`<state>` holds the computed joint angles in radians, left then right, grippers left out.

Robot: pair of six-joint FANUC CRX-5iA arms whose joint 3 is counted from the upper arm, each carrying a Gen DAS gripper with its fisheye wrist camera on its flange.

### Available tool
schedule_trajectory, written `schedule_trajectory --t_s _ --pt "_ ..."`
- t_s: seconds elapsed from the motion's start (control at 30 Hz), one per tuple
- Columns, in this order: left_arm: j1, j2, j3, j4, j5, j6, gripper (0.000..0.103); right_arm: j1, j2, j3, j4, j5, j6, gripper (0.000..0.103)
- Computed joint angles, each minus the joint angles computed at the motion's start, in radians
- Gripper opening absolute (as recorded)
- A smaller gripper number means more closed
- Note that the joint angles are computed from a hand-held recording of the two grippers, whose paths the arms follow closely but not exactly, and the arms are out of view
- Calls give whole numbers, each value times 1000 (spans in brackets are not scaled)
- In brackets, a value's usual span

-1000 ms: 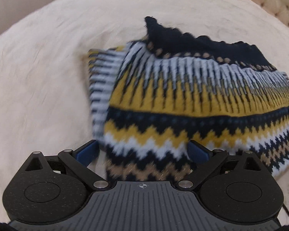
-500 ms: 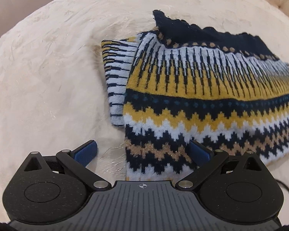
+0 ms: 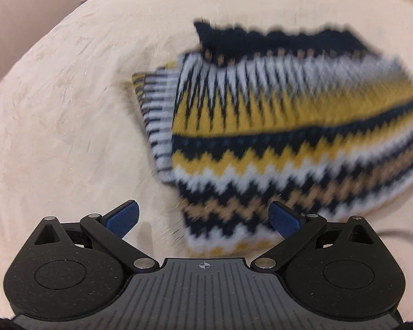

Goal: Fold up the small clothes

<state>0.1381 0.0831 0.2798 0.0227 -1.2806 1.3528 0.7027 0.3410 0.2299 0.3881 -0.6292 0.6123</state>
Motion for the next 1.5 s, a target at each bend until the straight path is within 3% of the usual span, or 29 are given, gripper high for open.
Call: schedule_trajectory --t_s 0.1,0.23,0.37,0.53,0.67,1.03,1.2,1.5 --pt "55 -47 -93 178 118 6 102 0 6 13 -3 -14 1 87" --pt "82 -68 -177 356 187 3 102 -9 35 89 -115 -99 69 89" --pt "58 -61 -196 378 207 29 102 -41 39 129 -279 -118 99 94" --pt "23 -49 -190 339 242 59 102 -68 24 135 -397 -100 109 99" --pt "-6 -14 -126 278 227 119 102 -84 23 144 -448 -100 114 99" --pt "-133 203 200 98 136 322 102 -113 13 140 -540 -74 119 101" --pt "-189 306 342 -36 45 405 102 -121 15 148 -567 -81 136 101" --pt "-214 364 400 -114 -28 372 103 -134 28 163 -611 -64 159 103"
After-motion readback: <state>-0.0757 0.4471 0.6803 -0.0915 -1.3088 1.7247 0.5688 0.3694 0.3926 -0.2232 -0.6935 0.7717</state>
